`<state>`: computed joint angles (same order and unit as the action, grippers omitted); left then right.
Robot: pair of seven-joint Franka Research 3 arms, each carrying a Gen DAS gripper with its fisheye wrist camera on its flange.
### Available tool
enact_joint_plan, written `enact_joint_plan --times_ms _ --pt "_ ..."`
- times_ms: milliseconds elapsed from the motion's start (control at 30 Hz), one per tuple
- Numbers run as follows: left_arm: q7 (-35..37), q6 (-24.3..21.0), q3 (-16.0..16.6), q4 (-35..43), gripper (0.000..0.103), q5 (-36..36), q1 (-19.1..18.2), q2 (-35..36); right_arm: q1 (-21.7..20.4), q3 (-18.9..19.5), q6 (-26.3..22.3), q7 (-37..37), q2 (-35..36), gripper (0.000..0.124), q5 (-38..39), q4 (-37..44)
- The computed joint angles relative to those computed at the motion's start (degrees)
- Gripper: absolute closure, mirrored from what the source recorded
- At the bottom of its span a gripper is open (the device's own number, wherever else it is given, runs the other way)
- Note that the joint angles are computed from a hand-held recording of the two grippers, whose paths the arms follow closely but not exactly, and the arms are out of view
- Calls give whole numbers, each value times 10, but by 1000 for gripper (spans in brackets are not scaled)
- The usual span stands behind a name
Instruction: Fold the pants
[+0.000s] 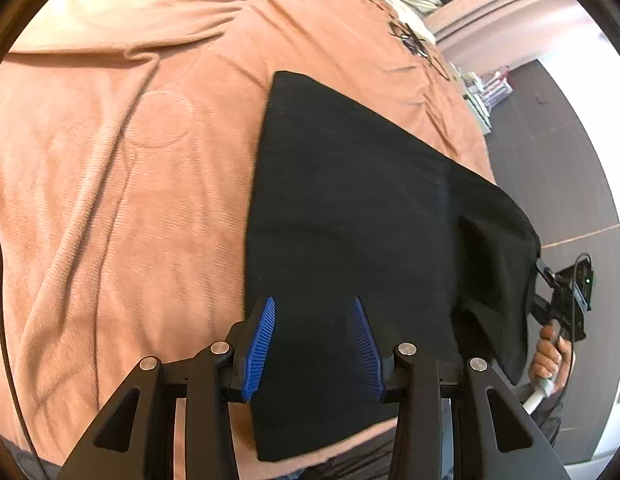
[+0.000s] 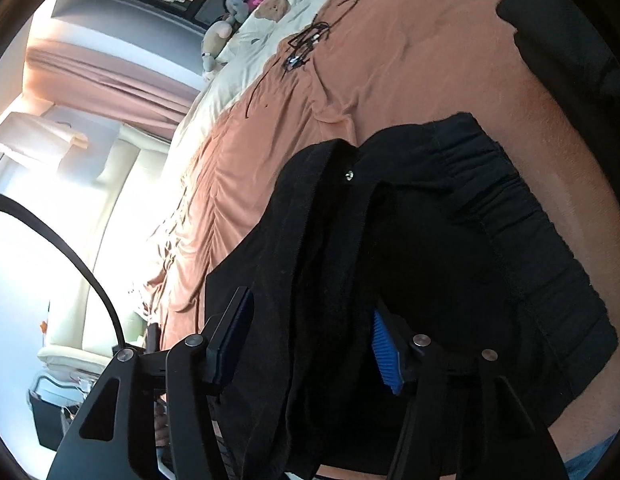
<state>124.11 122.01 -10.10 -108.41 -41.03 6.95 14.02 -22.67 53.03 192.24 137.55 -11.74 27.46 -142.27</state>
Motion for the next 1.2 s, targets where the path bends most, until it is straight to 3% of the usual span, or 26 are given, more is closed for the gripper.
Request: enact_joint_plan --times_ms 100,167,233,400,667,867,1000,1200 --pt "-7 11 1 -6 61 5 -1 0 -42 38 -20 13 -17 71 -12 -2" --pt "-10 15 2 -6 61 11 -1 3 -67 58 -44 26 -37 94 -31 0" --pt "-14 12 3 -5 61 15 0 5 -62 48 -70 35 -55 101 -46 1" --pt "-15 14 0 -4 61 18 3 9 -84 35 -212 60 -141 106 -108 27" --pt "-21 4 -2 -2 61 12 6 15 -96 5 -400 71 -163 107 -230 112" --pt "-15 -4 -5 5 61 3 10 22 -134 48 -516 106 -110 108 -343 208" --pt "-11 -12 -7 12 61 -7 13 27 -149 69 -564 138 -63 108 -408 252" --pt "3 -24 -7 16 57 -25 24 32 -191 158 -677 238 82 108 -580 331"
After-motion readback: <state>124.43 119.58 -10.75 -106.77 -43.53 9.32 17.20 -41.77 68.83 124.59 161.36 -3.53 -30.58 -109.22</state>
